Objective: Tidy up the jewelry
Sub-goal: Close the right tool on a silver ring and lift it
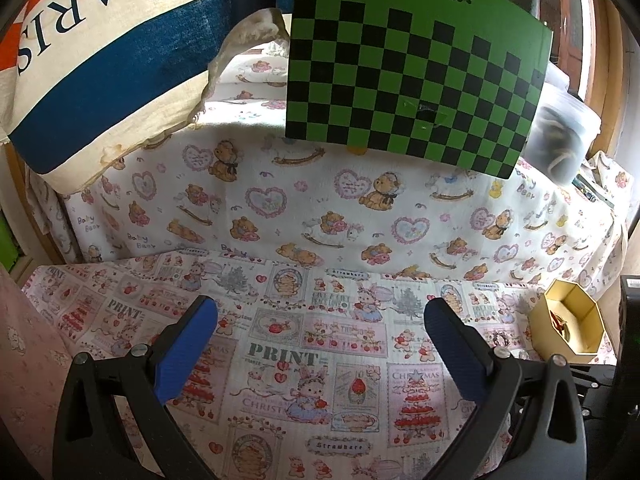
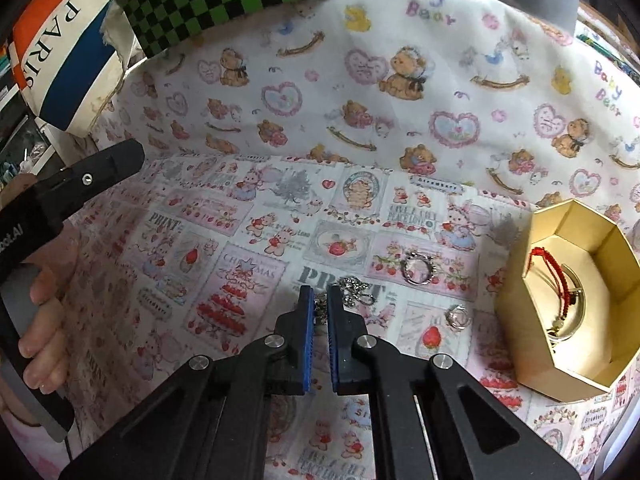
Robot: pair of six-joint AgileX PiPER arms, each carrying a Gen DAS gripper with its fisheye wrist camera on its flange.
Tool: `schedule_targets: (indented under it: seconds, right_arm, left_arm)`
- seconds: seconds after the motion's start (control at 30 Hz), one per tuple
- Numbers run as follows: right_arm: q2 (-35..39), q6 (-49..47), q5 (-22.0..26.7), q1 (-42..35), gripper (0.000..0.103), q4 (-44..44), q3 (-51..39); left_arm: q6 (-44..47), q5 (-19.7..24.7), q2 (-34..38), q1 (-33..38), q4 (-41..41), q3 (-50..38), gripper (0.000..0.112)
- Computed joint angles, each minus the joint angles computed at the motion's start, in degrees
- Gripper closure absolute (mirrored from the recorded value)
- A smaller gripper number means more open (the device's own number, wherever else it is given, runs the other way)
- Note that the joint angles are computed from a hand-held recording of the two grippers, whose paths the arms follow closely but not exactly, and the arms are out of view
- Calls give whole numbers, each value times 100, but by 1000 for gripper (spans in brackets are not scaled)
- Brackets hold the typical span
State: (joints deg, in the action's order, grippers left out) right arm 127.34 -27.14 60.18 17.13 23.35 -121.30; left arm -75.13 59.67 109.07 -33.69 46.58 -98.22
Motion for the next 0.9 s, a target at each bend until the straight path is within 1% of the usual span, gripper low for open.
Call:
schedule_targets:
  seconds: [0.07,0.1,0.2,0.27,0.37,0.5,0.6,0.67,0.7,0.73,0.77,0.83,0.87,0.9]
  right_arm:
    - [48,92,-26,59,98,-71,-83]
    - [-5,119,-132,62,101,-96,6]
    - [-220,73,-429,60,102,-164,321]
    - [-277,116,-475,24,102,-272,371]
    - [-290,123,-370,-96,102,-366,330]
    - [-604,-201,-614,-409,101,76,766]
    - [-759,-497,-626,-742,101,692,927]
    - [-781,-602,-571,-884,101,871,895]
    - [-800,-632,-591,-932,101,912,897]
    - [-818,-640,-638,-1000,101,951,901]
    - [-808,-615,-636,-1039,101,968,862]
    - [-766,-661,-512,-1179,101,1100,766]
    - [-735,-638,-456,-1209,101,1112,694]
    - [-715,-636,-411,-1254,101,1144,650]
  left_arm:
    - [58,28,34,-7,-27,-63,10]
    - [78,43,46,-16,-26,-84,10]
    - [117,60,74,-43,17,-125,10]
    - [130,61,81,-61,52,-132,10]
    - [188,-28,86,-62,45,-126,10]
    - [626,-408,149,-86,-195,-178,10]
    - [1034,-577,334,-156,-437,-419,11]
    - [1296,-730,440,-171,-668,-545,19]
    - [1465,-852,476,-140,-875,-581,26]
    - [1660,-1008,511,-80,-1167,-608,33]
    - [1852,-1162,522,-9,-1483,-597,36]
    - [2325,-1389,608,134,-2218,-652,54]
    - [2468,-1444,662,166,-2466,-678,57]
    - [2594,-1436,743,201,-2679,-767,64]
